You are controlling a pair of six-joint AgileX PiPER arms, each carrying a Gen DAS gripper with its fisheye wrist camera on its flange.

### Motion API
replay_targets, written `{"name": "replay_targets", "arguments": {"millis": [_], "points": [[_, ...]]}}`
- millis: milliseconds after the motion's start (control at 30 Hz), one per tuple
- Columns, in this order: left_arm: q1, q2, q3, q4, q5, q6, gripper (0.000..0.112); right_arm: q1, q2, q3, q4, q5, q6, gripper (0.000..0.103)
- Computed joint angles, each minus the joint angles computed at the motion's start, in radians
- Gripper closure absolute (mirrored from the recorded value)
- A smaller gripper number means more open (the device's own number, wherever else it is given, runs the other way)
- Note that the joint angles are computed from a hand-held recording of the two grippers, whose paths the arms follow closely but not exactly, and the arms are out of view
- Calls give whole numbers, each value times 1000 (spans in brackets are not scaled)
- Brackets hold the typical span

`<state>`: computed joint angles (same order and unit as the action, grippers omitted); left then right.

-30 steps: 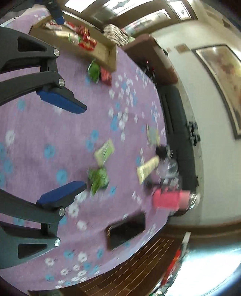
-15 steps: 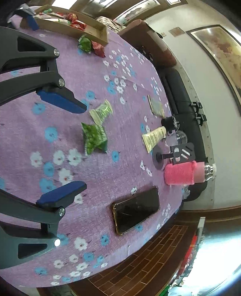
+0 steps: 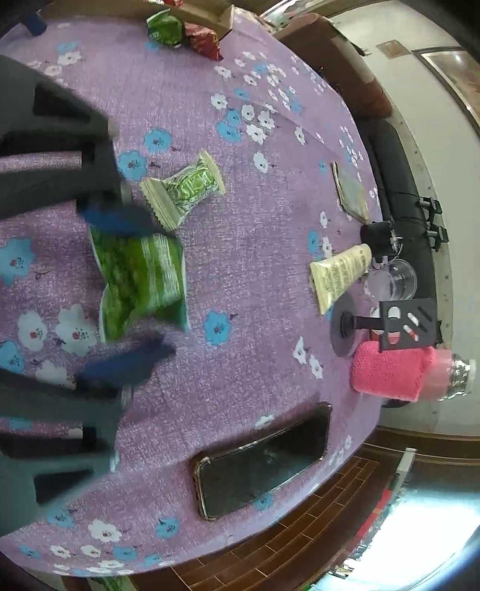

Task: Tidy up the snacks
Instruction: 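Grasp the green peas bag with the right tool, then grasp the green-and-white candy with the left tool while the right tool holds the peas bag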

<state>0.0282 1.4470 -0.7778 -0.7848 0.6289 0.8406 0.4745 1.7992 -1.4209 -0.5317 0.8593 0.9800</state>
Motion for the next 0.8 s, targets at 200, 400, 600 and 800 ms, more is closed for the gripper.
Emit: {"name": "replay_targets", "arguments": {"millis": [200, 400, 600, 800], "points": [[-104, 0, -8, 206, -78, -181, 10, -16, -64, 68, 67, -53, 10, 58], [-29, 48, -88, 92, 75, -90, 19, 6, -190, 220, 95, -173, 68, 58], [-37, 169, -340, 37, 190, -156, 30, -25, -258, 303, 107, -254, 86, 58], [-198, 437, -699, 109, 202, -373, 30, -92, -294, 345, 192, -306, 27, 58]]}}
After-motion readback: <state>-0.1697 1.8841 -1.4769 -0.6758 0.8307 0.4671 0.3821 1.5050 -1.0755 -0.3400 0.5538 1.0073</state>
